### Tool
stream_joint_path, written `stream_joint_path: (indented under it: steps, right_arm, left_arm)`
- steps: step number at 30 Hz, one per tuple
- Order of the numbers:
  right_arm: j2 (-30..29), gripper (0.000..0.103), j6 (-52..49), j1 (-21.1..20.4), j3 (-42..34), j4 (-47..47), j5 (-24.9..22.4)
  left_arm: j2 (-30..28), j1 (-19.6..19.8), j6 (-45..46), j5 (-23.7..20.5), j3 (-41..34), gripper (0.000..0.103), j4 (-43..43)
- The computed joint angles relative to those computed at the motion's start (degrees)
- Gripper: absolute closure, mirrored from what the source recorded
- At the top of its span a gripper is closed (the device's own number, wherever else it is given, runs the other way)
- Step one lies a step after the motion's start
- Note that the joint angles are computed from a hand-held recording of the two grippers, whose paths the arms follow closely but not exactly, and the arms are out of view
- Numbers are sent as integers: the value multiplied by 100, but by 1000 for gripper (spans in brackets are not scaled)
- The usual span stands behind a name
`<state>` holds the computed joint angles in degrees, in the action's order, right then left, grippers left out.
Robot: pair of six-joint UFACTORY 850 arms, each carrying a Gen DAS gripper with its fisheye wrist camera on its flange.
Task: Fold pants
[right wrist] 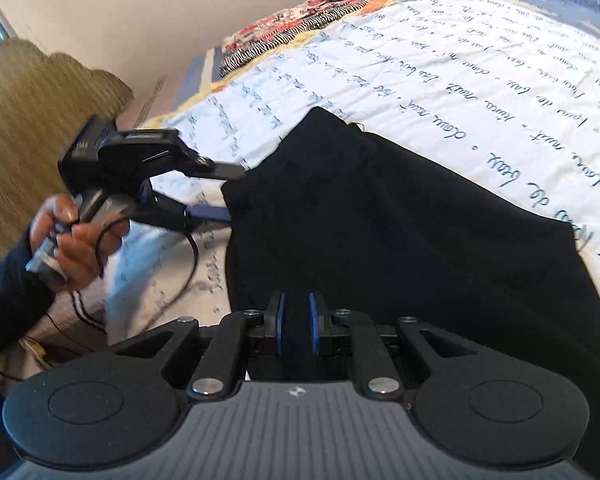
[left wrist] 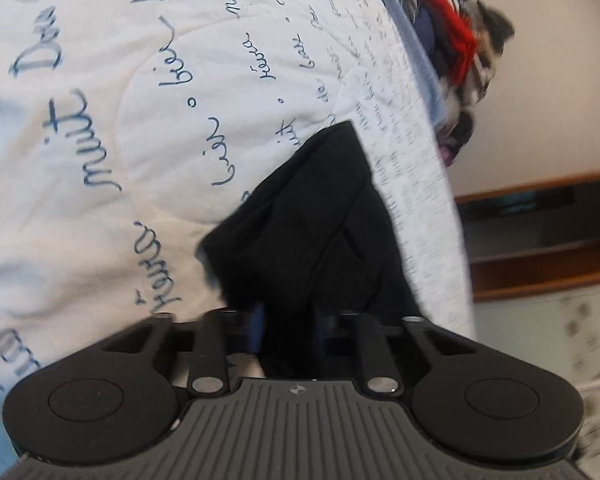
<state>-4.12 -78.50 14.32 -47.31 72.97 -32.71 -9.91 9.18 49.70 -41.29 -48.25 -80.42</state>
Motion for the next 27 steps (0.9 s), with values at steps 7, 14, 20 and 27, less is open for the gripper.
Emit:
stream_joint_path:
  steps: [7, 14, 20, 27]
  right_arm:
    - [1283, 23, 941, 614, 1138, -1350, 2706]
    - [2019, 26, -1793, 1832, 2190, 224, 5162]
    - [1581, 58, -2355, 2007, 2140, 492, 5452]
    - [1142, 94, -2178, 2006, 1989, 83, 5628]
  left_arm:
    - [256, 65, 115, -50, 17, 92, 234]
    - [163, 179, -279, -474, -239, 93, 334]
    - [212, 202, -361, -611, -262, 93, 297]
    - [157, 183, -490, -539, -318, 93, 439]
